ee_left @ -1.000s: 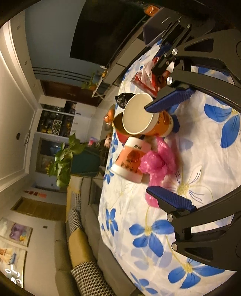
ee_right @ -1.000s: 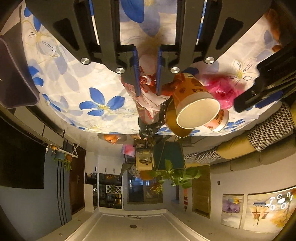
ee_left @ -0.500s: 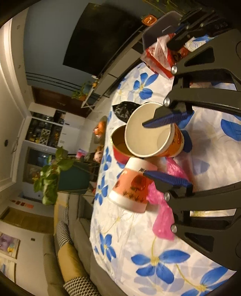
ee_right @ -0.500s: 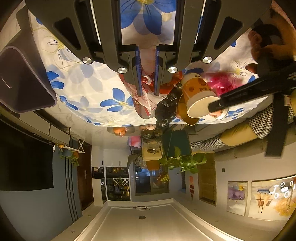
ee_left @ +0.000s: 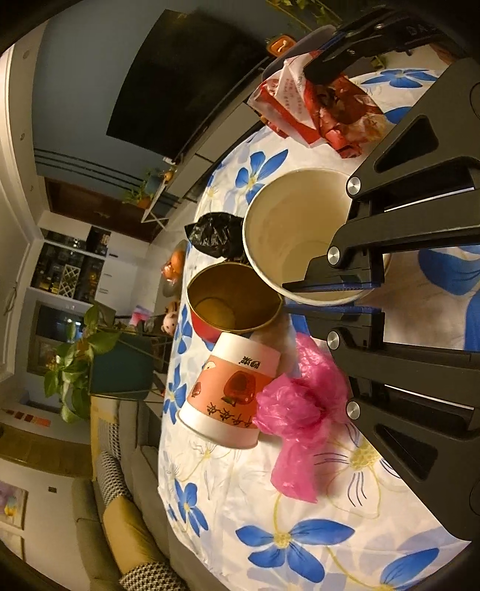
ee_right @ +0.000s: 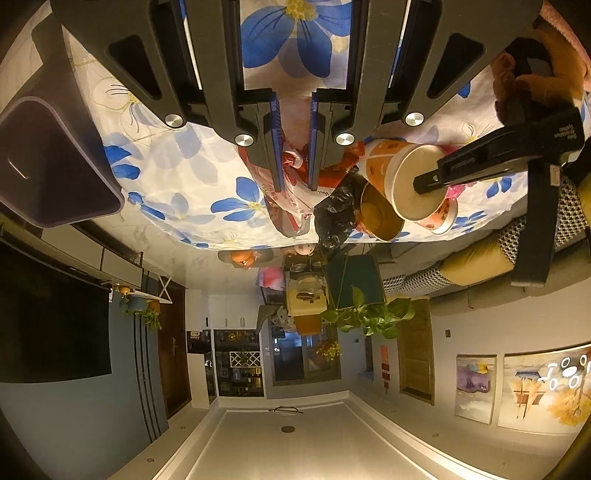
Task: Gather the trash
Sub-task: 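Lift the wrapper and cup and carry them over the grey bin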
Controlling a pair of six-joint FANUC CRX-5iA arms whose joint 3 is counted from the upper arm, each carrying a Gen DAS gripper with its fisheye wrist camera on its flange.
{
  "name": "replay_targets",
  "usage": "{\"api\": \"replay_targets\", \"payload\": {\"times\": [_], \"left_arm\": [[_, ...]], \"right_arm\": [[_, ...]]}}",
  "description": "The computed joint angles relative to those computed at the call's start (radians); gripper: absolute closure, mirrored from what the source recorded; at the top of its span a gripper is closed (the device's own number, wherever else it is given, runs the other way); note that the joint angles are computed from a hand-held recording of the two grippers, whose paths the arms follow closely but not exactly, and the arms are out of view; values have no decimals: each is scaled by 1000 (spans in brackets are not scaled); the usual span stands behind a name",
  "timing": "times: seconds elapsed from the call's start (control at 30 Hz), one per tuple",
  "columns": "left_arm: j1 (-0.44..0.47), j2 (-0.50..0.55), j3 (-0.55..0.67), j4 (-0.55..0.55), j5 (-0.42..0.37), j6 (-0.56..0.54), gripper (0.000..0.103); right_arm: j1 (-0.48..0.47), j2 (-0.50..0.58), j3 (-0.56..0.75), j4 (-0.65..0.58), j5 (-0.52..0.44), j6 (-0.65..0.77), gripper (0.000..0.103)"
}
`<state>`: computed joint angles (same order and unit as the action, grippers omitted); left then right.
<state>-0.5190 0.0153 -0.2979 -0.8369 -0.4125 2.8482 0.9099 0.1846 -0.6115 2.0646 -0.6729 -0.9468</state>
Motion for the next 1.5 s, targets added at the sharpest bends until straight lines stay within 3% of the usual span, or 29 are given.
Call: {"api": "replay_targets", "payload": {"times": [0.3, 0.47, 0.6, 0.87, 1.5], "left_arm": [[-175, -112, -52, -275, -176, 320, 98], [-232, -163, -77, -334, -238, 394, 98], [-271, -178, -77, -356, -283, 404, 98], [-302, -181, -74, -361, -293, 393, 98], [-310, -108, -3, -362, -223, 339, 98]], "right_arm": [[33, -40, -39, -15, -48, -4, 90], [53, -58, -52, -26, -71, 5, 90], [76, -69, -64, -48, -98, 22, 90], [108, -86, -78, -97, -142, 58, 90], [143, -121, -117, -189, -253, 82, 90]]}}
